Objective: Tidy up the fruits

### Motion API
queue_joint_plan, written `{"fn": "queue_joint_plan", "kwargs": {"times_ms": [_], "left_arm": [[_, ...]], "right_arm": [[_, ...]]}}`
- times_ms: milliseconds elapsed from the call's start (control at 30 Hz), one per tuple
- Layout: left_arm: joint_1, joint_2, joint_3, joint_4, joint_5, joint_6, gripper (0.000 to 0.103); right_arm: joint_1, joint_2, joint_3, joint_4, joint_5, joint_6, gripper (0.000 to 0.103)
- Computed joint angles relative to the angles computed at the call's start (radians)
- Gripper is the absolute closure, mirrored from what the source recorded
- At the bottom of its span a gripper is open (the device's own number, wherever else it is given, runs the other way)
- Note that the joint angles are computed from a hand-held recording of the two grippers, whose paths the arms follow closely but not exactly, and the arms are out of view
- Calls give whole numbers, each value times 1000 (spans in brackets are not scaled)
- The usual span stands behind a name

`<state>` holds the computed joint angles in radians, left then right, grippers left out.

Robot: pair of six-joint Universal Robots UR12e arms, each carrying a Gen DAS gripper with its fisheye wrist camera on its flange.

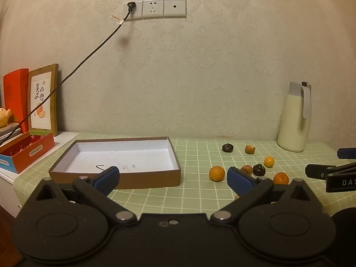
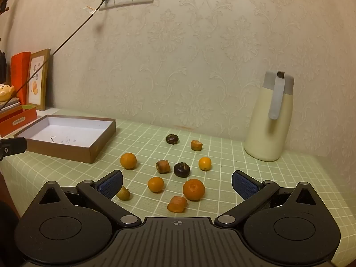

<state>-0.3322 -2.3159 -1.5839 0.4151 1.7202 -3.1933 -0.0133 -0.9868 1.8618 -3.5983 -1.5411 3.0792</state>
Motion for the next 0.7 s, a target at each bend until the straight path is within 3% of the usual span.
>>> {"fn": "queue_joint_plan", "kwargs": {"times_ms": [700], "left_arm": [[-2, -3, -5, 24, 6, 15, 6]], "right_arm": [[0, 1, 1, -4, -1, -2, 0]]}}
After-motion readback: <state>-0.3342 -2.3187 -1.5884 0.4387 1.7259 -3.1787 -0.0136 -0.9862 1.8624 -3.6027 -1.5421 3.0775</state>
